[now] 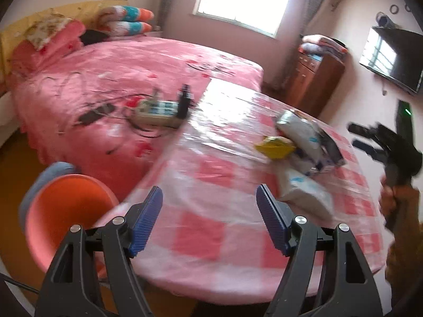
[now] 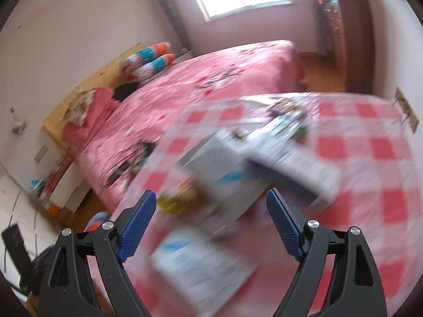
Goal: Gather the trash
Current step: 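Move both tools back over the trash pile on the table, then grasp the yellow bread package with the right tool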
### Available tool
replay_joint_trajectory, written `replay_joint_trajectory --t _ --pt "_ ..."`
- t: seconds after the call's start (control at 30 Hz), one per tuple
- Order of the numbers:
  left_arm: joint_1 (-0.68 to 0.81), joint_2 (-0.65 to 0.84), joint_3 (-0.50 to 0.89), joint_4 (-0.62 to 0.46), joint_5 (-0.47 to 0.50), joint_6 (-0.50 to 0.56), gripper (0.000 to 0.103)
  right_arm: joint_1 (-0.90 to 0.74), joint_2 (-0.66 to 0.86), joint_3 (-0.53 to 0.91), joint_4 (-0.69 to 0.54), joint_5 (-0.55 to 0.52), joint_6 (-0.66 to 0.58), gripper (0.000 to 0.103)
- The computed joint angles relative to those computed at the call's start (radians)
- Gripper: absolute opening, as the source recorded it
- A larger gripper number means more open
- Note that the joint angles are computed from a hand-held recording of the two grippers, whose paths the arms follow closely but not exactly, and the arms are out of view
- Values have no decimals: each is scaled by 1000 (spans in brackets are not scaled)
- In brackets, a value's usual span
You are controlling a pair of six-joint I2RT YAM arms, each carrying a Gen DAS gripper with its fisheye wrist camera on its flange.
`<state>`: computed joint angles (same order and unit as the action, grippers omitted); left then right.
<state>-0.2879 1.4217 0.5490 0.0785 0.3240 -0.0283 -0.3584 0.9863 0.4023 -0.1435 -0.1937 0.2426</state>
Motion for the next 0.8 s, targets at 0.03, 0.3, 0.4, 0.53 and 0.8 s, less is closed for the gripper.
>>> replay_joint_trajectory --t 0.03,0.3,0.4,0.53,0.8 --pt "-44 21 9 10 -12 -21 74 -48 58 30 19 -12 -32 85" --pt "-288 215 126 61 -41 -110 74 -212 570 384 103 -50 -279 67" --pt "-318 271 163 75 -28 -118 74 -199 743 540 96 -33 -339 67" --pt "-341 346 209 103 -18 -132 74 -178 948 739 56 15 -427 67" --pt "-345 446 276 124 37 -141 74 -186 1235 1058 -95 -2 -485 67"
